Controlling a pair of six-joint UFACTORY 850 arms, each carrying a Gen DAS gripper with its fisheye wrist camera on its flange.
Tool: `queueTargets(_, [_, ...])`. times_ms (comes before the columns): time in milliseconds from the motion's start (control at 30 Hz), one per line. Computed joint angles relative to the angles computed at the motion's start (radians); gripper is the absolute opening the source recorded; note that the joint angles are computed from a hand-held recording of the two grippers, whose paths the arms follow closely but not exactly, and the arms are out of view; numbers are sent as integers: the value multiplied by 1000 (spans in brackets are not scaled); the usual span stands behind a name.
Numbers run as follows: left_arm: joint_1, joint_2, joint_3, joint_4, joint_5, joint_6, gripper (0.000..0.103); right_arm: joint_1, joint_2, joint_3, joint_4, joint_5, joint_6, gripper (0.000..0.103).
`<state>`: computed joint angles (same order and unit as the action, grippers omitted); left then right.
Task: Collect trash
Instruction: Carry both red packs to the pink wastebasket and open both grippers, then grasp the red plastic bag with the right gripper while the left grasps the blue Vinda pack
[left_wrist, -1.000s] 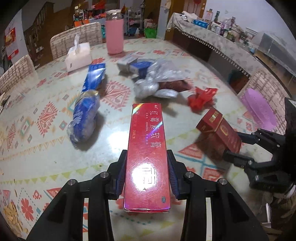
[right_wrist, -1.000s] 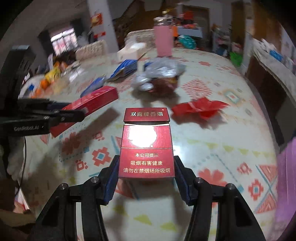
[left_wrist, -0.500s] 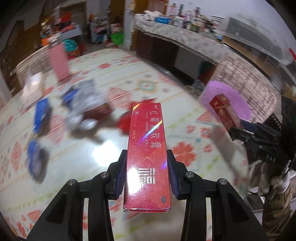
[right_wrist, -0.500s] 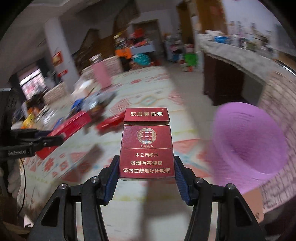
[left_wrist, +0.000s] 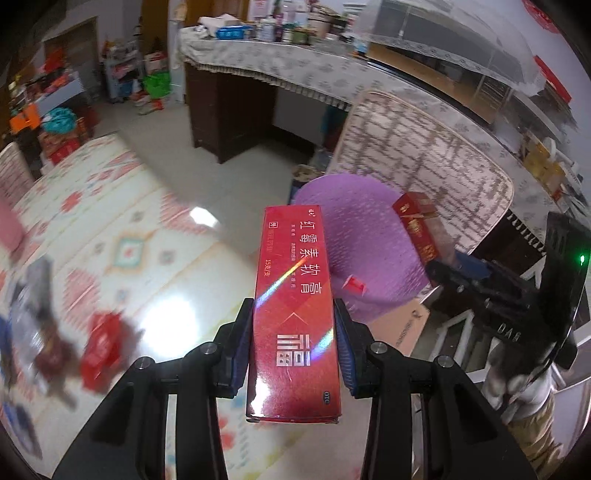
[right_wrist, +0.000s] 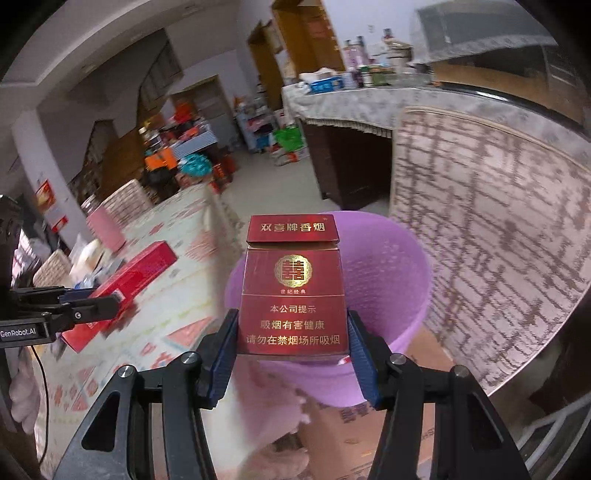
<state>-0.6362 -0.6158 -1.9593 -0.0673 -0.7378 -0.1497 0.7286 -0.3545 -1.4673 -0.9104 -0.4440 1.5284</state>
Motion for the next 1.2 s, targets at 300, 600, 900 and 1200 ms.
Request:
queueTargets(300, [-29,-320,-498,-16,-193,28,40,-57,3,18,-7,18,23,61])
queueTargets(600, [-30,-204,-300,8,-80,-19,71,-60,7,35,-80,29,114,76])
queueTargets(900, [-3,10,36,-4,52,-72,77,4,-7,16,-213,30,249,90])
queueTargets(1200, [43,221,340,51,166,-160,77,64,-111,-125,38,115,-6,91])
